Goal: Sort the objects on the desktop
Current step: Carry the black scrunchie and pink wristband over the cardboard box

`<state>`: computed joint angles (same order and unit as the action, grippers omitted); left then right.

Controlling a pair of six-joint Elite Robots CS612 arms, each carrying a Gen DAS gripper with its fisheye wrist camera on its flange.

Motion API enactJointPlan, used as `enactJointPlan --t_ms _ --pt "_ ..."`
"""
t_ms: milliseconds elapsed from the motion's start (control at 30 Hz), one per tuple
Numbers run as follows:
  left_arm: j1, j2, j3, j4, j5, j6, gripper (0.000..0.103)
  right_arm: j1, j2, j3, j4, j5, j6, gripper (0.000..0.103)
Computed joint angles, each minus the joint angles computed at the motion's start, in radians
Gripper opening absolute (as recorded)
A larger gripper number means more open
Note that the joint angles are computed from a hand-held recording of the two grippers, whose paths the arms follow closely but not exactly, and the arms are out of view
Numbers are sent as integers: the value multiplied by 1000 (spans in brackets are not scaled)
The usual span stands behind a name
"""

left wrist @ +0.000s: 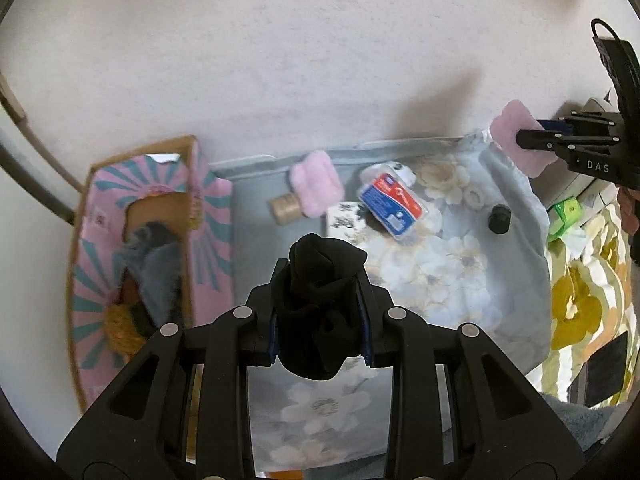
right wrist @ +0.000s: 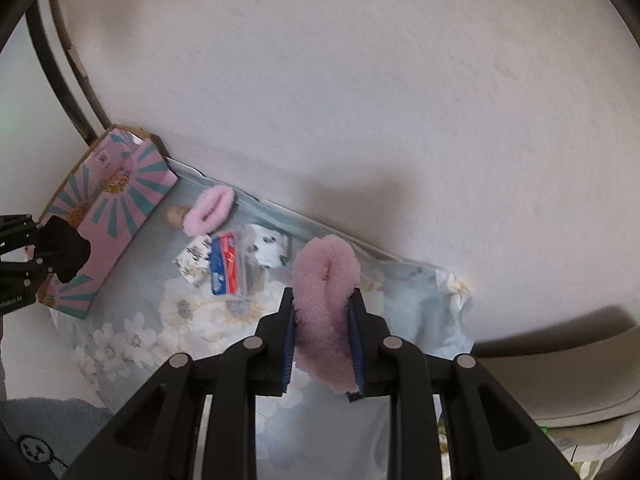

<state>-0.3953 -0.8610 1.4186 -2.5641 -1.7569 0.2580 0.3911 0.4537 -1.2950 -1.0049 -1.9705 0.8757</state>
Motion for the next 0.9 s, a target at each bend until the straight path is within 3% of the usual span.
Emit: enactJointPlan --t_ms 167,467,700,900 --pt "26 5 -41 38 -22 16 26 4 -42 76 -53 -22 -38 22" --pt "65 19 -99 61 5 14 26 -1 -115 225 -214 14 -119 22" --pt "101 37 -127 82 16 -5 26 -3 -204 431 -361 59 -224 22" --pt "126 55 -143 110 59 -19 26 -5 -313 689 -529 119 -315 22"
